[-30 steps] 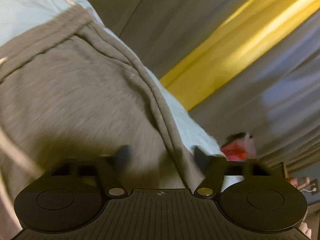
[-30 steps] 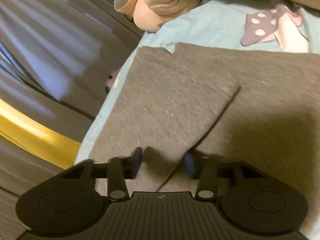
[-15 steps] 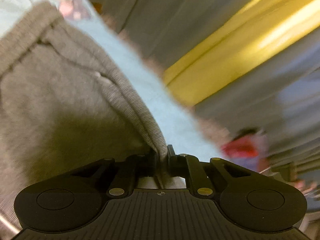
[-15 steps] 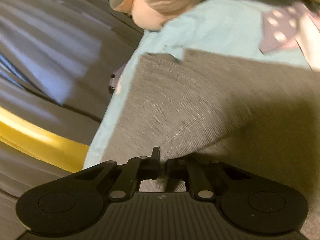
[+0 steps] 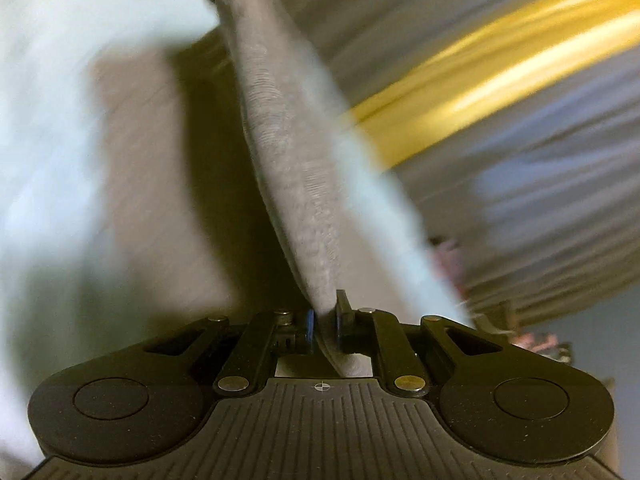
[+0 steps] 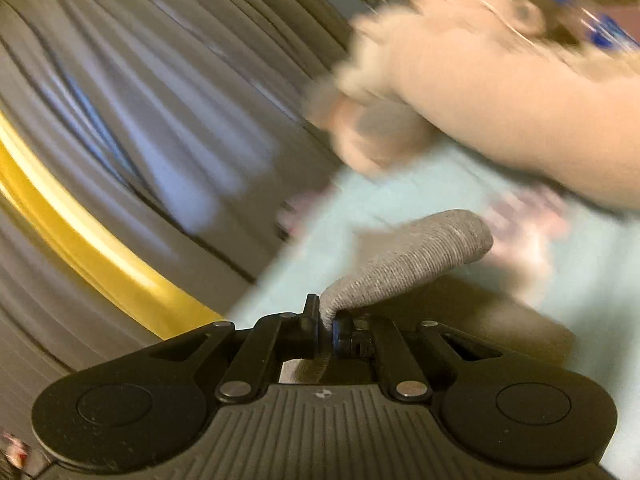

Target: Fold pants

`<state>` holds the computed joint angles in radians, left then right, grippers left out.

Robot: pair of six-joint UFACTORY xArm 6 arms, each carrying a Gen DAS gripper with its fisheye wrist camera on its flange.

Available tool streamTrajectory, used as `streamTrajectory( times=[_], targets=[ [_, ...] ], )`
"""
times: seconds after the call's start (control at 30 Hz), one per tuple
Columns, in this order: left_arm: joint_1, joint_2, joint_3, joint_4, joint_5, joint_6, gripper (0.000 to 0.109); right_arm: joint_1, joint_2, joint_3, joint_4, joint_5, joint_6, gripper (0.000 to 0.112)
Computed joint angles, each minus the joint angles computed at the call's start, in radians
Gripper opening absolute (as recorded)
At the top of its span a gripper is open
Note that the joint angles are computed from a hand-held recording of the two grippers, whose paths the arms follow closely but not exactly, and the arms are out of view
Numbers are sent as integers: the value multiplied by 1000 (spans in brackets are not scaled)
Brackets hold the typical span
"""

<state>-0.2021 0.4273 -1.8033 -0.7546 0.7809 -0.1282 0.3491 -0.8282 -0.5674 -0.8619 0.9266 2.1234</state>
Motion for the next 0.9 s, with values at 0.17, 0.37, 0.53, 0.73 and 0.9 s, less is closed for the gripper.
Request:
streamTrajectory(
  times=[0.17,0.37,0.53,0.73,0.9],
  targets=[
    [-10,-32,103,108,-110,-119,34,-27,24,69,148,-33,-38,13],
    [-16,93,-54,334,-152,-348,82,-99,42,83,111,-156,-13,43],
    [24,204,-241,324,-51,-357,13,-142,133,3,180,-144,-146,6],
    [6,87,-81,206,-269,-109,12,-62,21,-34,-240,-134,27,6],
    [43,-20,94,364,-160,-229,25,10,-28,40,-26,32,-123,12]
  ],
)
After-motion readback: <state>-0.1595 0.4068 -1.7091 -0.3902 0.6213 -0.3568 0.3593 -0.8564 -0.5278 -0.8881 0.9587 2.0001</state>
